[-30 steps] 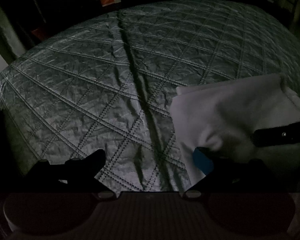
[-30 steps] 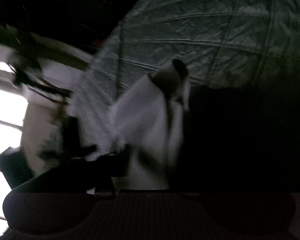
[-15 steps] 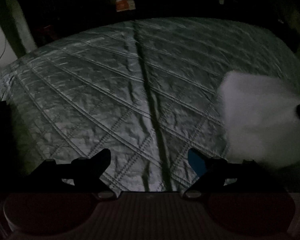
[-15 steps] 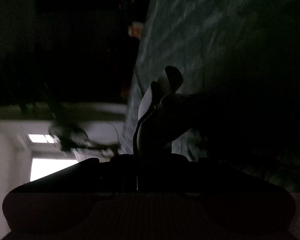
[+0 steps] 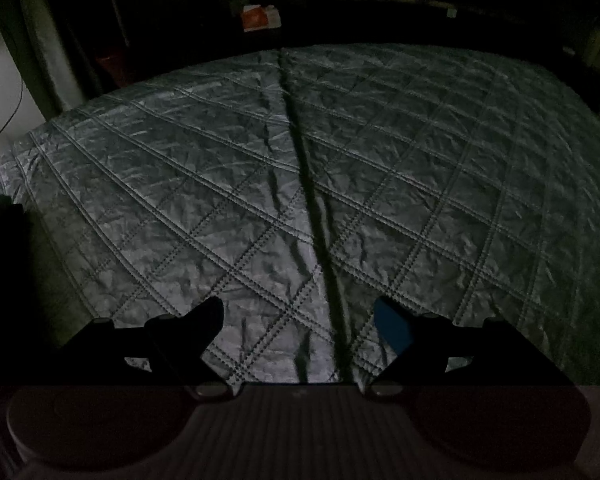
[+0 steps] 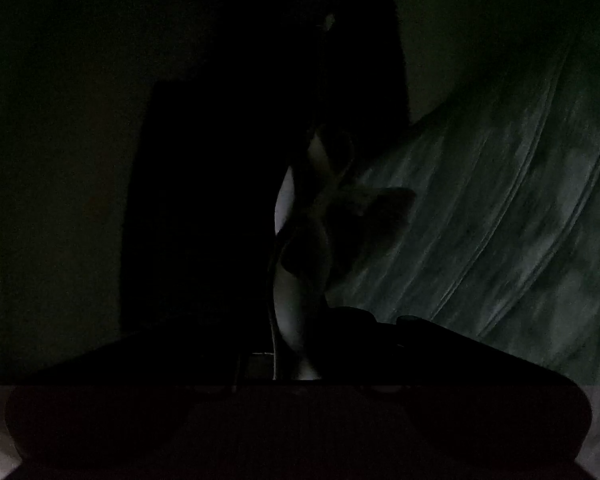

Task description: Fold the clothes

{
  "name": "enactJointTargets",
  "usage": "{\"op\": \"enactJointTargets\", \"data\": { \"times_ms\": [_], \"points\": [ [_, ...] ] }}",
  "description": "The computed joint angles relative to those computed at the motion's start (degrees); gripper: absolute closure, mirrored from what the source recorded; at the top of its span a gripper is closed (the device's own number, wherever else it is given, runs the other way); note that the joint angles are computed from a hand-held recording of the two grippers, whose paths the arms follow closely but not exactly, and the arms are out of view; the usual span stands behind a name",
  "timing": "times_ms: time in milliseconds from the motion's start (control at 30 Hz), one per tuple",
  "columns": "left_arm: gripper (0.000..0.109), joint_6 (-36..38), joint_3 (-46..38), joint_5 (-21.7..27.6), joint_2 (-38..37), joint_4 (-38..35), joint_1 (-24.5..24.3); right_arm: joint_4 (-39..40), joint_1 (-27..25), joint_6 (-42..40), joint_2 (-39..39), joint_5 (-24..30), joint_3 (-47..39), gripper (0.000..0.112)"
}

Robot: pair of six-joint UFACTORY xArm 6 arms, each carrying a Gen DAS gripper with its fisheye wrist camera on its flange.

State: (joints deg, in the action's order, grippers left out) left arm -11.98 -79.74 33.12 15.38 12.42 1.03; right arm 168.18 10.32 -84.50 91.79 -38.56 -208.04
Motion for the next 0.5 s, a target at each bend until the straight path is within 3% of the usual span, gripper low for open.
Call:
{"op": "enactJointTargets", "data": {
  "times_ms": [67,167,200,300,433,500],
  "points": [
    [0.029,-0.3,0.2,-0.3,0.0,0.8,-0.1,3.0,-1.6,-3.1,-4.5,-0.4,9.8,0.096],
    [0.029,-0.8,0.3,-0.6,0.1,2.2,-0.2,0.6,-1.8,-0.7,-8.7,-1.5,20.1,0.095],
    [0.029,-1.0,0.2,-0.5,0.2,2.4,-0.2,0.6,-1.8,-2.0,-9.5,-2.0,21.6,0.087],
    [0.029,-0.7,-0.2,-0.5,0.6,2.0,-0.5,2.3,-1.9,-7.4,-9.2,-5.4,20.1,0.078],
    [0.029,0.5,0.7,-1.3,0.2,1.6,-0.9,3.9,-2.0,-18.1,-11.4,-13.3,18.8,0.046],
    [0.029,1.0,1.0,-1.6,0.0,1.4,-1.0,1.8,-1.1,-24.4,-13.8,-17.7,20.0,0.047]
  ]
}}
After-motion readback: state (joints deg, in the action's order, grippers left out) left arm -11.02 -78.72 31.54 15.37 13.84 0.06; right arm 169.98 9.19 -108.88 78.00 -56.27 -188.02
